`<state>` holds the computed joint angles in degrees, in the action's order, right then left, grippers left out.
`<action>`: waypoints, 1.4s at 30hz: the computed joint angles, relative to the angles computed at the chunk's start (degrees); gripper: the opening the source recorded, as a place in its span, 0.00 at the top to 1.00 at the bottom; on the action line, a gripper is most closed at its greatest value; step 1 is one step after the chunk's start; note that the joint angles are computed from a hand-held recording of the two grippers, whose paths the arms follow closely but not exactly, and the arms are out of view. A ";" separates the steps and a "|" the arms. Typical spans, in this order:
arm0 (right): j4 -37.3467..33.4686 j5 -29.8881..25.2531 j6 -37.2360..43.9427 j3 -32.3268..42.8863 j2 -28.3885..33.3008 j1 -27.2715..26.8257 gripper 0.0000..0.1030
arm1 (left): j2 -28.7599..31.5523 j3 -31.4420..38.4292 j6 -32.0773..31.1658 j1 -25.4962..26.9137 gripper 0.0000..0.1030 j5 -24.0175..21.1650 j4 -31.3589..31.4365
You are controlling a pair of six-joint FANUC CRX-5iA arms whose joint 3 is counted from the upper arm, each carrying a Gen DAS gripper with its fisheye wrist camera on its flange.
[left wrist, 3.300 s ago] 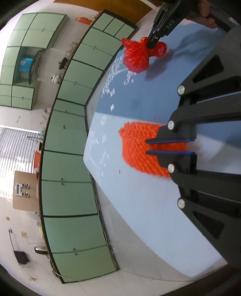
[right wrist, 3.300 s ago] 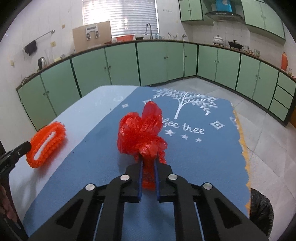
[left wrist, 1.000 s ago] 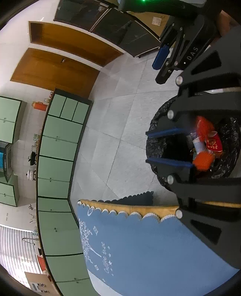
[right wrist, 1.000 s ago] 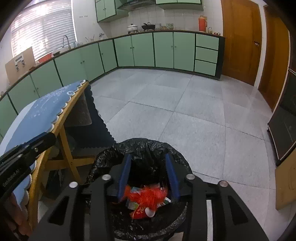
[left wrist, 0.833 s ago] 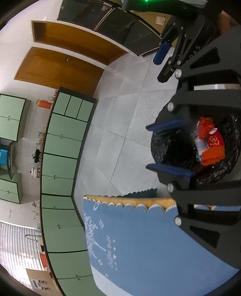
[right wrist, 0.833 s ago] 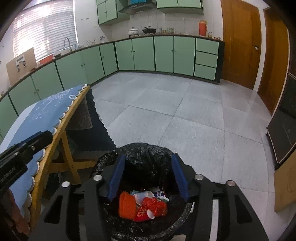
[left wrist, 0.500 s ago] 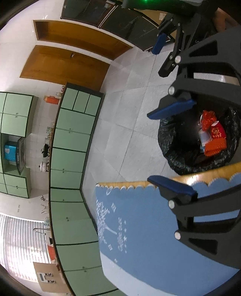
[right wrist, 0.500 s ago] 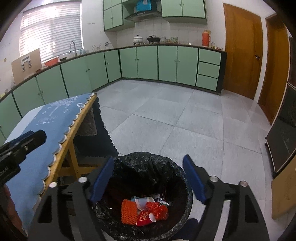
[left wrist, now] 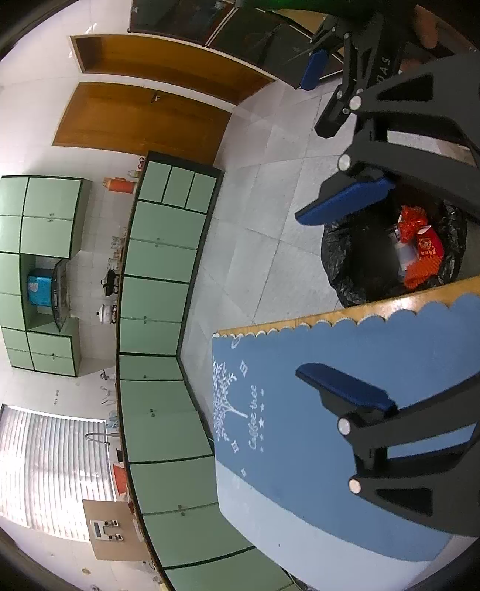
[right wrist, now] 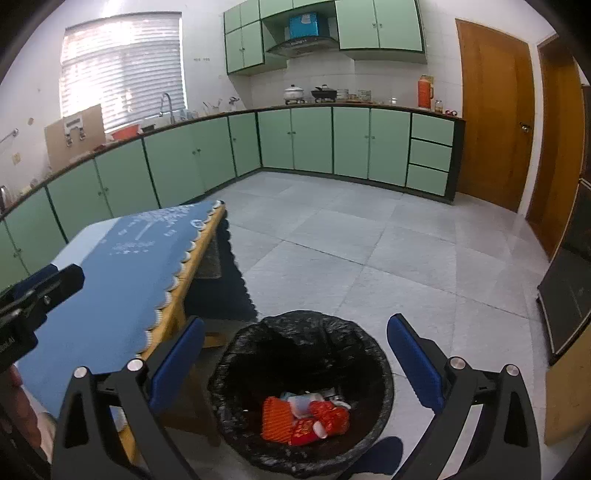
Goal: Collect trash
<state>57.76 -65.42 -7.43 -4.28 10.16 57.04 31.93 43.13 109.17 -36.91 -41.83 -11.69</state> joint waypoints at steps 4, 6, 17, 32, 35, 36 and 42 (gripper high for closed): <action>0.26 -0.35 0.74 0.75 -0.20 1.47 0.06 | -2.83 -2.85 1.83 -0.22 0.21 0.54 -1.79; 0.53 -0.66 1.20 1.16 -0.14 2.14 0.06 | -4.13 -4.02 2.71 -0.34 0.17 0.59 -2.93; 2.29 -2.52 3.47 3.58 0.07 5.76 0.06 | -12.22 -12.26 6.95 -0.93 0.09 1.83 -7.91; 5.45 -4.08 1.95 3.91 -0.68 9.70 0.06 | -18.95 -17.71 12.84 -2.94 0.08 1.49 -15.40; 6.46 -4.54 1.88 4.01 -0.79 10.26 0.06 | -19.65 -18.25 13.52 -3.21 0.08 1.55 -16.12; 6.76 -4.80 2.04 4.15 -0.71 10.47 0.06 | -19.71 -18.22 13.42 -3.20 0.08 1.52 -16.09; 7.64 -5.54 2.68 4.95 -0.25 11.29 0.06 | -20.97 -19.34 14.70 -3.58 0.07 1.81 -17.60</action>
<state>65.39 -70.95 -4.75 0.66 9.92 68.33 10.96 23.78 123.87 -40.49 -40.02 -29.29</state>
